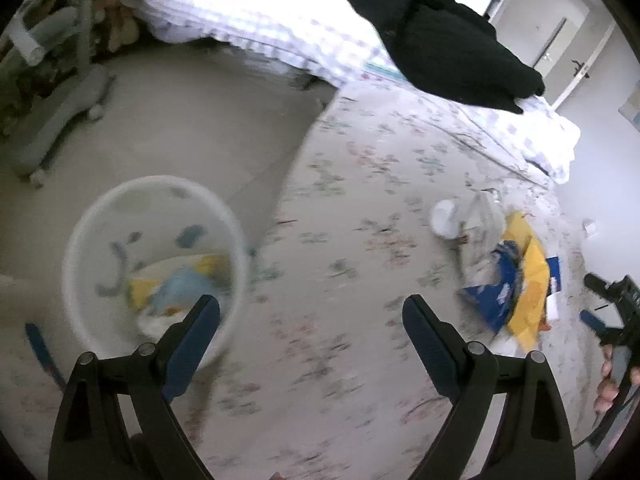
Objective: Collect trash
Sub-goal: 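Grasp the white printed paper bag with the left tool, then grasp the blue-and-white box with the right tool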
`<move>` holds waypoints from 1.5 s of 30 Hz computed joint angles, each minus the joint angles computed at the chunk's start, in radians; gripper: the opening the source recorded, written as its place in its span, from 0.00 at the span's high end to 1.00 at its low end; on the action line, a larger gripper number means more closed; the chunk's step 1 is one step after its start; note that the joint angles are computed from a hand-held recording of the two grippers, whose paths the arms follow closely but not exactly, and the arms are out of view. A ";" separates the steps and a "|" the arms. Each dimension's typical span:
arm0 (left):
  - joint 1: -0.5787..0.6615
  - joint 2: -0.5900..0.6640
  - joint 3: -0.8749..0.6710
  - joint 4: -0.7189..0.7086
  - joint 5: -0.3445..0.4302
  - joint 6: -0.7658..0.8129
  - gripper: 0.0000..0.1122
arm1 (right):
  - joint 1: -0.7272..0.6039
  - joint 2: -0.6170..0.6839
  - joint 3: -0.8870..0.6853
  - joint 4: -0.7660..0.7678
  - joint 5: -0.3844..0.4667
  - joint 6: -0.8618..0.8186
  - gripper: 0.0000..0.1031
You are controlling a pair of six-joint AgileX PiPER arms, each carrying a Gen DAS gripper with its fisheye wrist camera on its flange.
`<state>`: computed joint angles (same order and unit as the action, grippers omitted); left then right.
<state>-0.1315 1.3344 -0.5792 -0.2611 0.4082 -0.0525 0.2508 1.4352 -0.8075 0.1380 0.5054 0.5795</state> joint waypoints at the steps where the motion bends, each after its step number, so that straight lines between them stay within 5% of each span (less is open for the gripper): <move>1: -0.045 0.025 -0.017 0.026 -0.020 -0.057 0.16 | -0.024 0.005 0.006 0.027 0.001 -0.032 0.07; 3: -0.107 0.070 -0.046 0.025 -0.043 -0.098 0.16 | -0.058 0.007 0.022 0.064 -0.002 -0.074 0.07; 8: -0.182 0.204 -0.131 -0.272 -0.064 0.142 0.17 | -0.179 0.006 0.053 0.216 0.003 -0.260 0.07; 14: -0.256 0.390 -0.263 -0.544 -0.074 0.362 0.36 | -0.230 0.013 0.050 0.233 0.010 -0.313 0.07; 18: -0.269 0.462 -0.297 -0.640 -0.076 0.436 0.64 | -0.258 0.033 0.053 0.315 0.006 -0.390 0.07; 20: -0.264 0.466 -0.293 -0.683 -0.087 0.465 0.90 | -0.258 0.045 0.051 0.339 0.007 -0.414 0.07; 25: -0.221 0.439 -0.264 -0.788 -0.056 0.578 0.90 | -0.251 0.076 0.046 0.440 0.012 -0.484 0.07; 34: -0.162 0.221 -0.159 -0.597 0.011 0.466 0.90 | -0.138 0.134 -0.010 0.410 -0.017 -0.442 0.06; 45: -0.007 0.061 -0.022 -0.594 0.118 0.551 0.90 | -0.095 0.227 -0.036 0.273 -0.062 -0.302 0.01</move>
<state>-0.1388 1.3958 -0.6017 -0.8547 0.5263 0.4984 0.1555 1.6621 -0.8434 0.4106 0.4438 0.2774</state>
